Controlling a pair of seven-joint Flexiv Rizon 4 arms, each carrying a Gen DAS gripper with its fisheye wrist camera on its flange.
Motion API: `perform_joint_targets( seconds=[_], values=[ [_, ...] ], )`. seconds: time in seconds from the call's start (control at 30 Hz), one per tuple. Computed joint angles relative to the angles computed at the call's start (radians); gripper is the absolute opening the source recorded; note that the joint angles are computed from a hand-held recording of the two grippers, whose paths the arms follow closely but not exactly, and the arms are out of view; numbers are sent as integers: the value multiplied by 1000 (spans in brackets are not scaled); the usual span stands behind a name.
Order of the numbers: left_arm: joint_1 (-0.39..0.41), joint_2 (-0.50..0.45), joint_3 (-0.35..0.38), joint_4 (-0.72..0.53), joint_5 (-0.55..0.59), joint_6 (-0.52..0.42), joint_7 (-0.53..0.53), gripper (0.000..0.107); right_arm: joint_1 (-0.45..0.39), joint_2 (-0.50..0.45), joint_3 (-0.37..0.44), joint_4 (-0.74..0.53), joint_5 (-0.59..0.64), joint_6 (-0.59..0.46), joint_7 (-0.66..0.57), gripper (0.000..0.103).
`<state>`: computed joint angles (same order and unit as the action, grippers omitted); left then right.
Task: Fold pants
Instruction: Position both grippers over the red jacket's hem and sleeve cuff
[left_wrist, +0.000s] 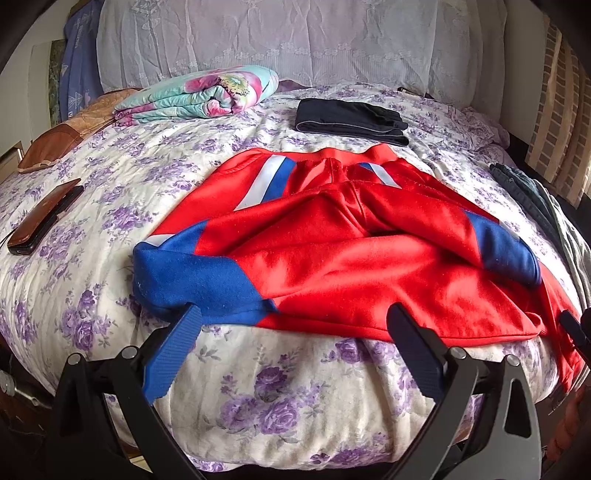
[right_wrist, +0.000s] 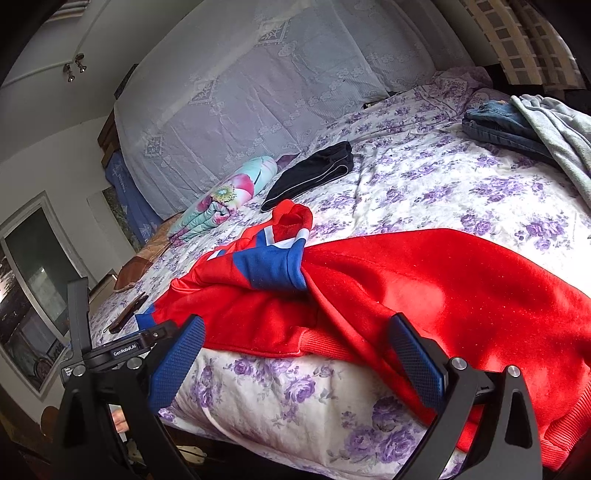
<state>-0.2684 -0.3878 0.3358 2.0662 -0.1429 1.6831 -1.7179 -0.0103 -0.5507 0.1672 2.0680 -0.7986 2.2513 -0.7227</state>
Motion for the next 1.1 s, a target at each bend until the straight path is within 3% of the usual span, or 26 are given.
perform_joint_targets(
  seconds=[1.1],
  values=[
    [-6, 0, 5, 3, 14, -1, -18, 98, -1, -1, -5, 0, 1, 10, 1, 100]
  ],
)
